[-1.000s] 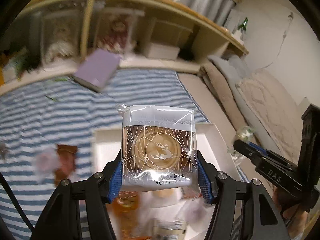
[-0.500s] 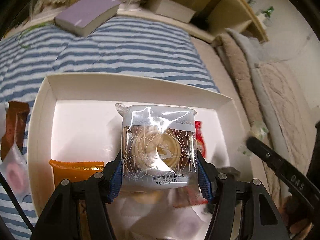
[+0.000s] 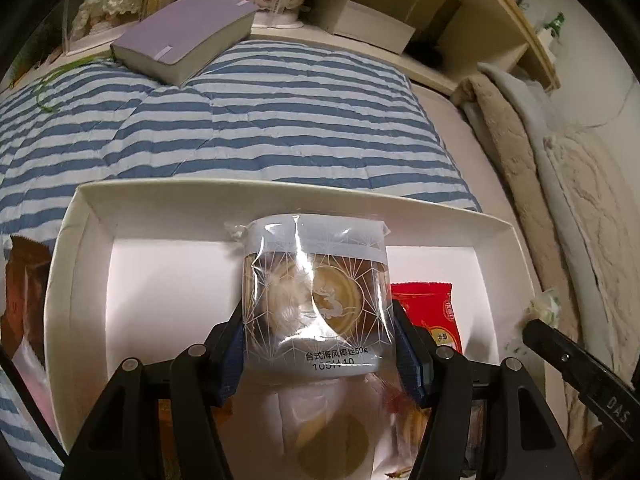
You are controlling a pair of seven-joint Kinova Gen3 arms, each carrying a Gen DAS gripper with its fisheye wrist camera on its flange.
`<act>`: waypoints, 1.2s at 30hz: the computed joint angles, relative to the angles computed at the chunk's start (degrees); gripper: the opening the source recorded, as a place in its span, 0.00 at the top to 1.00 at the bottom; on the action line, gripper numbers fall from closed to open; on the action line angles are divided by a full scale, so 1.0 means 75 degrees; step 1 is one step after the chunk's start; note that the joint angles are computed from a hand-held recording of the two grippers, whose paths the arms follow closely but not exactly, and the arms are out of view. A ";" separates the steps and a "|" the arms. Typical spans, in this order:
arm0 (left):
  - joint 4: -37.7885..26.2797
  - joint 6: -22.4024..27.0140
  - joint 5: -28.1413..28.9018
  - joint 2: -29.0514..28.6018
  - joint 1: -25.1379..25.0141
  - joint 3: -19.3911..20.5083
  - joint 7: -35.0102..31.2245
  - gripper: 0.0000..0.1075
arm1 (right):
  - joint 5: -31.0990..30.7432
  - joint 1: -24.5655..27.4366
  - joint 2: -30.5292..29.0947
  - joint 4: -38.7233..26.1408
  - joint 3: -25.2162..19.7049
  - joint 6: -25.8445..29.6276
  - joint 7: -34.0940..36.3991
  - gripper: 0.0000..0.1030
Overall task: Organize snacks
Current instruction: 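Carry the square cake and candy bag into the white tray and release both, then withdraw both tools from the tray back toward the remaining snacks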
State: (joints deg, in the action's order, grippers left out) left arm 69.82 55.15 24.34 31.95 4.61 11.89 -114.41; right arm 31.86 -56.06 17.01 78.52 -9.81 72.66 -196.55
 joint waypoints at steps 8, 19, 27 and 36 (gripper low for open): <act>0.0569 0.0142 0.0345 -0.0291 -0.0399 0.0137 -0.0667 0.26 | -0.0044 0.0064 -0.0030 0.0075 0.0023 -0.0114 -0.0149 0.69; 0.1326 0.0255 0.0768 -0.1089 -0.0812 -0.0037 -0.1818 0.04 | 0.0043 -0.0201 -0.0057 -0.0102 -0.0098 0.0573 -0.0230 0.24; 0.1585 0.0434 0.0922 -0.1584 -0.0945 -0.0263 -0.2239 0.04 | 0.0212 -0.0585 0.0118 -0.0574 -0.0120 0.1484 -0.0093 0.00; 0.1888 0.0640 0.1243 -0.2172 -0.1202 -0.0504 -0.2820 0.04 | 0.0367 -0.0933 0.0150 -0.0923 -0.0111 0.2131 -0.0217 0.00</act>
State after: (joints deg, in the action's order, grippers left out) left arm 83.98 59.95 33.66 15.66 -4.40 8.11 -135.56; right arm 34.61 -63.06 18.13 71.60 -10.64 88.65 -198.18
